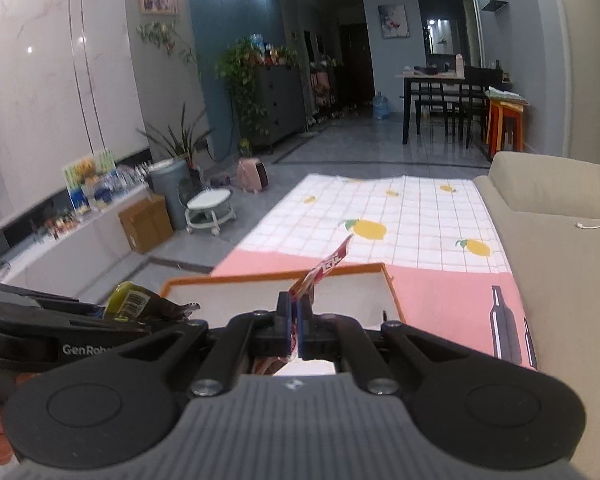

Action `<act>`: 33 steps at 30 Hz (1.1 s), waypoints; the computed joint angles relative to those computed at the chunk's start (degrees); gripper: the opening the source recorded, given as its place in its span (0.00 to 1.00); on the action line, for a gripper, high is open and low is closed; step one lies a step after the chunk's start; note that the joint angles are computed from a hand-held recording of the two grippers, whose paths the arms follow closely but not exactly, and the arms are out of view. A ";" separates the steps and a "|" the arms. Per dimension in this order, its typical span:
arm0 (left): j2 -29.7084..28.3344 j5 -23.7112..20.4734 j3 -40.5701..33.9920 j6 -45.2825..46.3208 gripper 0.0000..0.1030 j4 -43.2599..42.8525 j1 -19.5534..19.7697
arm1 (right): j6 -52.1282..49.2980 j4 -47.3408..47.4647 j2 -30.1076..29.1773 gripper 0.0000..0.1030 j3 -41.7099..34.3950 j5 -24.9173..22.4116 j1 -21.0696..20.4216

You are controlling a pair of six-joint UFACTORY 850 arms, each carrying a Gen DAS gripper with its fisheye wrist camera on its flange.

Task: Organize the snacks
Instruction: 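Lift both packs over the orange box and release them inside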

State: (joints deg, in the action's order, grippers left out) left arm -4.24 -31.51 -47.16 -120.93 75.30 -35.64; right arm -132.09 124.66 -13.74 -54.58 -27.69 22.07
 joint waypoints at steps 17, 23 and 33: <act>-8.91 9.27 -4.13 15.87 0.41 -16.53 6.16 | 32.76 -33.99 -13.72 0.00 -13.71 11.78 2.85; -10.18 9.14 -4.80 18.23 0.41 -17.33 6.32 | 46.50 -47.59 -16.10 0.00 -15.73 13.62 3.45; -11.90 8.72 -6.35 23.04 0.42 -20.48 6.14 | 56.02 -60.31 -16.44 0.00 -14.89 18.20 4.27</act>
State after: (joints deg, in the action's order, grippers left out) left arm -16.14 -22.79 -53.51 -97.89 54.82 -29.49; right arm -76.07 64.35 -30.18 -69.47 -9.49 26.34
